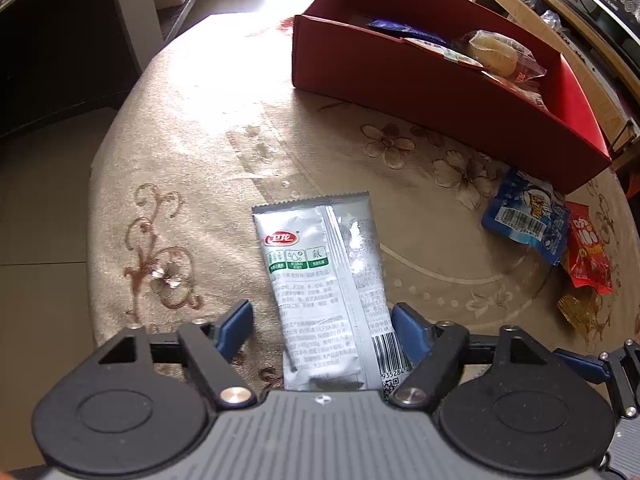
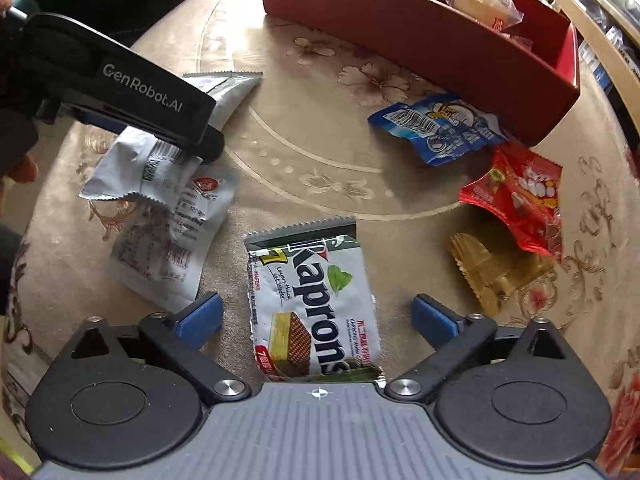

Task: Organize snacks
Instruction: 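Grasp the white Kaprons wafer with the right tool while the left tool holds the white packet, then carry the white packet and Kaprons wafer over the red box with both tools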

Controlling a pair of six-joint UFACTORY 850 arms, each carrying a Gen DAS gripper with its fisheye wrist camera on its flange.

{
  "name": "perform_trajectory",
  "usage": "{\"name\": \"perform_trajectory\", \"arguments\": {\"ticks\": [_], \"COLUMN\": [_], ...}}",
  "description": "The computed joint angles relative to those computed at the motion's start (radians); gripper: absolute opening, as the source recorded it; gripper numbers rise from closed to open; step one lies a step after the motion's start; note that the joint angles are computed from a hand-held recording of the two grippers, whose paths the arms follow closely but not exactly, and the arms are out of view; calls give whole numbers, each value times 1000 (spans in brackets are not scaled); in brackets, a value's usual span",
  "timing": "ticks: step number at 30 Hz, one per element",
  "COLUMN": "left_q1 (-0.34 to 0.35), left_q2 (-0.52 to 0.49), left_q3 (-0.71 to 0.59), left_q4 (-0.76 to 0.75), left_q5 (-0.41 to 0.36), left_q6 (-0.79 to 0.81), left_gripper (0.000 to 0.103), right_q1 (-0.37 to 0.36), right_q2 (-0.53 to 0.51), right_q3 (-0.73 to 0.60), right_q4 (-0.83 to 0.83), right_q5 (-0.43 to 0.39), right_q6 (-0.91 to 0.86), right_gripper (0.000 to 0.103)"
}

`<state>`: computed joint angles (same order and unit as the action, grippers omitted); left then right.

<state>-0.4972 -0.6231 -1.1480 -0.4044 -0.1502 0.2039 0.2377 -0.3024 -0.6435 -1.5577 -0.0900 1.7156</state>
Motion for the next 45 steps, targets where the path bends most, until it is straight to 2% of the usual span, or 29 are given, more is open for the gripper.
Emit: {"name": "perform_trajectory", "arguments": {"ticks": [2,3,4,6,10,15,18,21,24,30,33,35,41,45], "left_q1": [6,9,13,18,18,15,2,-14,-17,-14,-27,-32,-34,-35], "left_q2": [5,7,8,11,29,54,69,63,47,13,15,19,47,67], "left_q3": [2,3,3,5,21,43,58,53,39,7,16,20,48,64], "left_q4": [-51,-83,-128,-201,-232,-333,-318,-214,-204,-158,-68,-1,-61,-184], "left_q5": [-7,-14,-24,-45,-51,-50,-26,-13,-14,-39,-14,-10,5,11], "left_q6": [47,78,125,201,241,357,358,273,261,203,121,62,132,257], "left_gripper": [58,54,49,47,45,42,42,42,43,53,53,47,43,42], "right_q1": [6,11,17,22,57,53,47,43,50,47,47,48,51,61], "right_q2": [18,31,42,51,71,98,102,75,46,4,-9,-17,-12,3], "right_q3": [7,14,21,31,47,58,52,29,10,-14,-27,-35,-35,-26], "right_q4": [55,31,40,60,24,-177,-228,-164,-101,-35,-34,-37,-20,-32], "right_q5": [-8,-17,-32,-32,-79,-106,-118,-117,-122,-116,-116,-114,-125,-139], "right_q6": [-36,2,12,25,105,348,414,347,278,220,214,215,198,212], "right_gripper": [80,66,65,65,65,65,65,65,65,65,65,65,65,65]}}
